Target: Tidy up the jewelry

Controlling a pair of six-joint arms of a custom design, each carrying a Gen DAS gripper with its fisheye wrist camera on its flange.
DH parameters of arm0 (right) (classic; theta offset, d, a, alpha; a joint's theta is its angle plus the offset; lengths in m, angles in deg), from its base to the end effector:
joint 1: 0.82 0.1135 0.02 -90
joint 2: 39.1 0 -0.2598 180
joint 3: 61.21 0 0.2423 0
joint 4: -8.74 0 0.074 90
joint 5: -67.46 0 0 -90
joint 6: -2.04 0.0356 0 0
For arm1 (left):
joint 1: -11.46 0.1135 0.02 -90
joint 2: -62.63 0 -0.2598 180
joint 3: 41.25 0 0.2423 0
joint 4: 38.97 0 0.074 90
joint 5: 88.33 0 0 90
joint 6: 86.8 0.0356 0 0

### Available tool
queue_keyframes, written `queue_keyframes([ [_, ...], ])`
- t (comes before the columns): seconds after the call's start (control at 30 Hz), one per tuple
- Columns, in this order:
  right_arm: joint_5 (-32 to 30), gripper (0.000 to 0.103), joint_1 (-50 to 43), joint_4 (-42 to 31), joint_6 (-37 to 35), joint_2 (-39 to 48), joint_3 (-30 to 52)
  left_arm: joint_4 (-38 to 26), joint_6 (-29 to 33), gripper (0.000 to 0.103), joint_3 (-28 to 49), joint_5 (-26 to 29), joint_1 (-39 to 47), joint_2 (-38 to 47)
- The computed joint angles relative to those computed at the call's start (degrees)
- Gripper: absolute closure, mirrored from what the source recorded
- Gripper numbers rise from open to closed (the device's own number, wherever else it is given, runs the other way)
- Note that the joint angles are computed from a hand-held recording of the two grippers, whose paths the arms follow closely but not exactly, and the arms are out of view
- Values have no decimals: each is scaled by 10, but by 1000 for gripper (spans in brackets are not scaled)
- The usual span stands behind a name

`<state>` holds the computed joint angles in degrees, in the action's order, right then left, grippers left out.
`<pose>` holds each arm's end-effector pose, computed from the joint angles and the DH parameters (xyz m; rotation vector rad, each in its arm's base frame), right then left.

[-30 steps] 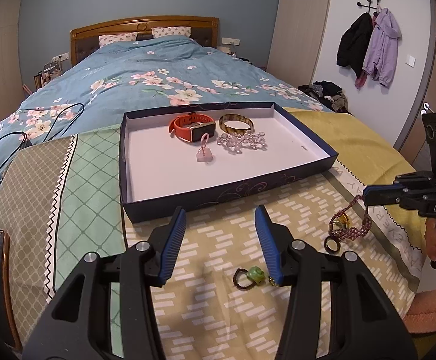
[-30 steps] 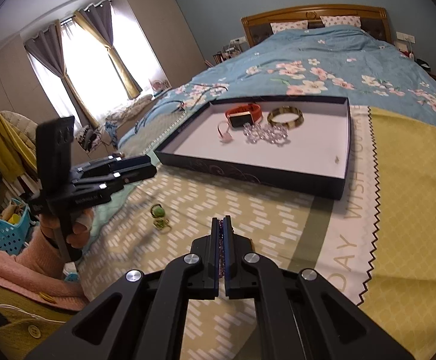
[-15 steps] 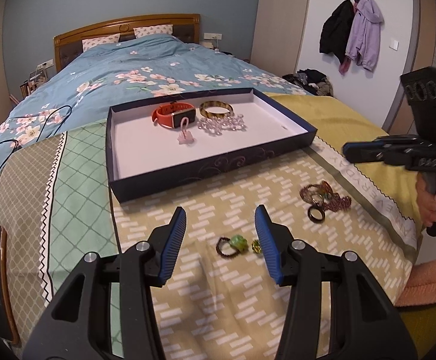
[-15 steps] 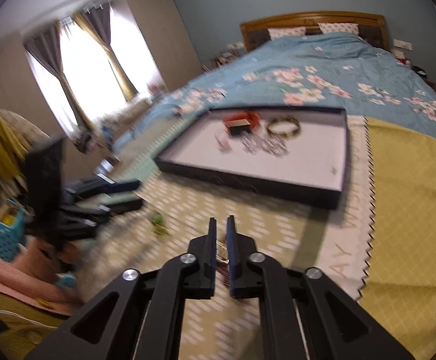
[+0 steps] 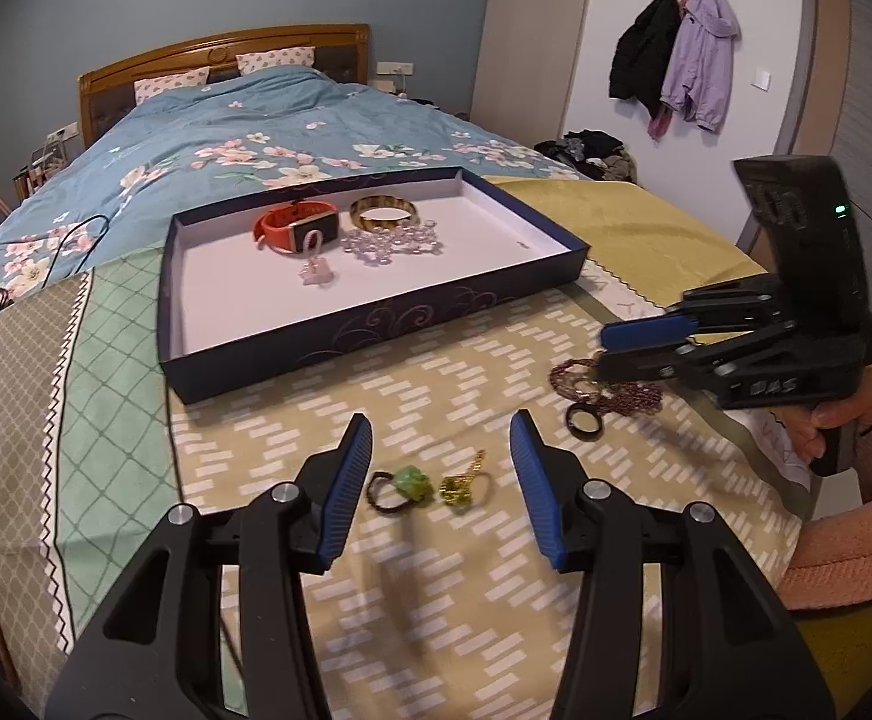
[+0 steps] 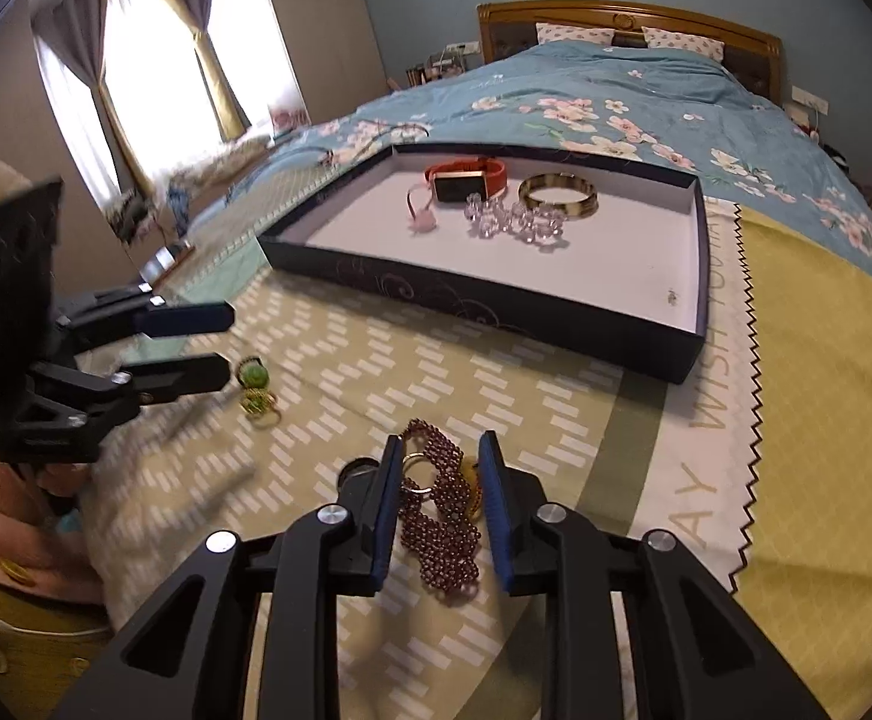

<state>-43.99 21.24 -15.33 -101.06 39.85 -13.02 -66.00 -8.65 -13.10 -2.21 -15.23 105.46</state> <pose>0.2177 0.1023 0.1570 -0.9013 2.3460 0.5358 0.1312 -0.0633 0.1558 0.2637 2.2965 -0.2680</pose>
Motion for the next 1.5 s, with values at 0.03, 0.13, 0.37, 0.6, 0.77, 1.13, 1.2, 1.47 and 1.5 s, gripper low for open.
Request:
queue_keyframes([
  [0.03,10,86,5,5,-1,1,-2,1,-2,56,1,-2,-7,2],
  [0.13,36,100,14,11,-8,-6,-6,12,-5,56,7,-12,-36,17],
  [0.37,-19,102,-23,-13,-12,-37,-2,65,-1,56,25,-16,-78,87],
  [0.6,-17,98,-14,-11,-12,-21,6,128,5,56,61,-9,-119,215],
  [0.77,-22,90,-33,-3,-5,-20,-1,146,5,58,92,8,-120,290],
  [1.13,-87,85,-95,-29,-21,-13,-11,152,2,81,110,34,-100,347],
  [1.2,-98,82,-97,-42,-30,-15,-10,152,0,81,101,35,-96,334],
  [1.47,-52,74,-61,-44,-41,-29,-32,133,-12,81,71,42,-52,272],
  [1.5,-50,82,-61,-43,-40,-30,-33,132,-13,81,67,44,-47,266],
])
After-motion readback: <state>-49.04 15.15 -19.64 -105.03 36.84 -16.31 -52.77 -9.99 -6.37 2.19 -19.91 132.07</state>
